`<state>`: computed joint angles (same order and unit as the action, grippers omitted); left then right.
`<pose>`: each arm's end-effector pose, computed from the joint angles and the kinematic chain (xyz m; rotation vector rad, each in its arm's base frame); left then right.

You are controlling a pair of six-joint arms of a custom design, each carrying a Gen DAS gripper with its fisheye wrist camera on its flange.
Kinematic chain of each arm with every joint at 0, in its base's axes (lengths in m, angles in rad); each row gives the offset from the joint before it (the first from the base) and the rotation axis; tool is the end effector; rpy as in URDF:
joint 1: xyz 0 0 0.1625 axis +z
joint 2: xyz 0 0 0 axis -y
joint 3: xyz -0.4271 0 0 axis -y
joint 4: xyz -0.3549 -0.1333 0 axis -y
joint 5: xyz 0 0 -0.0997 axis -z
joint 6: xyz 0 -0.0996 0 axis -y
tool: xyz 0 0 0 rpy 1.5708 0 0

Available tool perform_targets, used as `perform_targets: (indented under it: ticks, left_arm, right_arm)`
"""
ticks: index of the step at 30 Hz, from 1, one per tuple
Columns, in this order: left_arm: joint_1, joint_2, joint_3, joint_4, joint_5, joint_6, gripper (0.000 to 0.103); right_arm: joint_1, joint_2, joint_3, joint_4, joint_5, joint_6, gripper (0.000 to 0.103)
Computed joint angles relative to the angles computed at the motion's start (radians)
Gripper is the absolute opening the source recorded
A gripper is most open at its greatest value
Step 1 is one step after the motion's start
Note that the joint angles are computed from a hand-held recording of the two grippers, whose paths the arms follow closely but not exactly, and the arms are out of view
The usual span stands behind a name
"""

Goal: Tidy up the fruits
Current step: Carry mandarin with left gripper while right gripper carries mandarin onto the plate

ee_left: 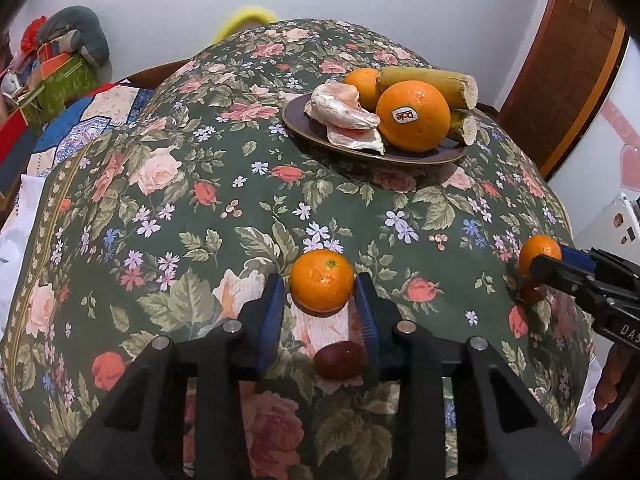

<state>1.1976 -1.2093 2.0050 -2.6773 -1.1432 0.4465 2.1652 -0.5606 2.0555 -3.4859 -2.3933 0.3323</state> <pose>-0.0278 -0.5498 0.2527 0.9833 2.4918 -0.3979 0.3341 -0.3865 0.0145 0.0932 -2.4316 0.9345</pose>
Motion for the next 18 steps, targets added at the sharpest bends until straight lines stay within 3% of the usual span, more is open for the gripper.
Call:
perform_targets:
  ticks: [18]
  left_arm:
    - [-0.044, -0.002, -0.018, -0.051, -0.019, 0.036, 0.032]
  right_arm:
    - [0.006, -0.025, -0.052, -0.041, -0.031, -0.104, 0.034]
